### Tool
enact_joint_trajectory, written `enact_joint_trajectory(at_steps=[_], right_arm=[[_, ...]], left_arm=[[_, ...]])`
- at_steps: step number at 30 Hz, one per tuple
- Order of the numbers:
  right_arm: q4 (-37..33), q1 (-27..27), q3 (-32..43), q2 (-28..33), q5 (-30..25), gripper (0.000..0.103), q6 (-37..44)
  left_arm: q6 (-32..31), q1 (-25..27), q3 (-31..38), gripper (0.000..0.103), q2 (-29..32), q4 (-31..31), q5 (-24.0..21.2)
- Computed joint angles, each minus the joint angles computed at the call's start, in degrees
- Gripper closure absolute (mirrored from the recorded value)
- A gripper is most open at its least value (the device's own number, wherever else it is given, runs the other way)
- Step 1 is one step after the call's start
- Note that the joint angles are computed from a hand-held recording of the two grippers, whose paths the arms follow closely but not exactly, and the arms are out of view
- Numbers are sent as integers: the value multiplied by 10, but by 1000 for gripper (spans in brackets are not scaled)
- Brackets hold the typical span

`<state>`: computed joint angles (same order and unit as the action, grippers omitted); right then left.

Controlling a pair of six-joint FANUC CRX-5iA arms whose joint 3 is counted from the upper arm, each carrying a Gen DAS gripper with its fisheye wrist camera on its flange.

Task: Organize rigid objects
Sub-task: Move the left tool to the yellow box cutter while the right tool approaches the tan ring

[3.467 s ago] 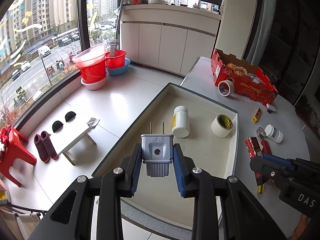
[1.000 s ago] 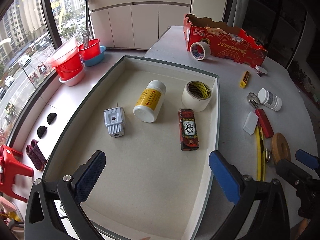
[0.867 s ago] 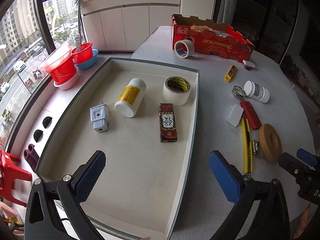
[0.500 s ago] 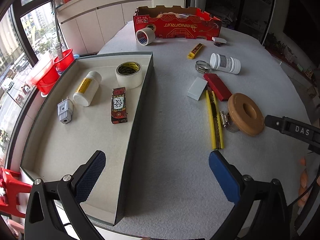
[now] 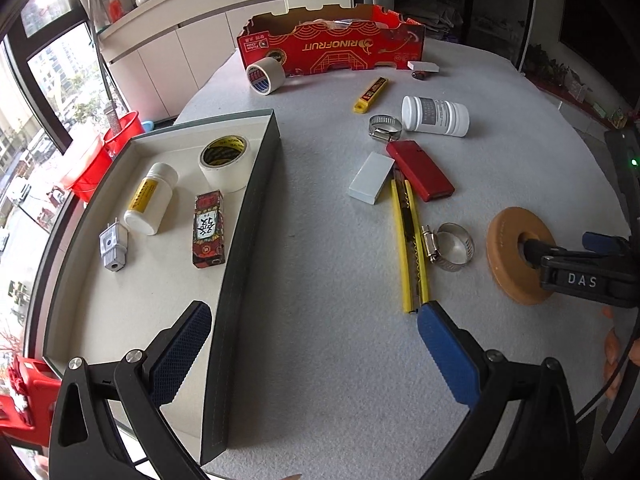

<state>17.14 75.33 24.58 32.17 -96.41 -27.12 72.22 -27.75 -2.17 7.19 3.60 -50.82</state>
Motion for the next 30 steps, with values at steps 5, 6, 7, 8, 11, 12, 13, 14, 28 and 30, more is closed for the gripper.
enact_joint_trajectory(at_steps=[5, 6, 7, 8, 11, 12, 13, 14, 28, 30], right_arm=[[3, 37, -82, -54, 36, 1, -101], [2, 40, -80, -53, 29, 1, -101], [5, 44, -80, -52, 27, 1, -100], [9, 47, -81, -51, 25, 1, -100], [16, 51, -83, -49, 22, 1, -106], [16, 53, -84, -51, 22, 1, -107], [16, 54, -85, -51, 22, 1, -108], [18, 55, -86, -51, 23, 1, -108], [37, 59, -104, -60, 38, 1, -106], [94, 76, -121, -65, 47, 1, -150]], left_arm=[[32, -30, 44, 0, 36, -39, -2], [41, -32, 56, 0, 47, -38, -5], [52, -34, 69, 0, 58, -37, -10], [61, -34, 84, 0, 71, -33, -17], [82, -36, 128, 0, 112, -13, -43], [88, -40, 143, 0, 125, -13, -53], [98, -45, 157, 0, 137, -21, -61], [106, -50, 170, 0, 147, -33, -68], [117, -43, 154, 0, 143, -40, -63], [119, -44, 147, 0, 140, -35, -58]])
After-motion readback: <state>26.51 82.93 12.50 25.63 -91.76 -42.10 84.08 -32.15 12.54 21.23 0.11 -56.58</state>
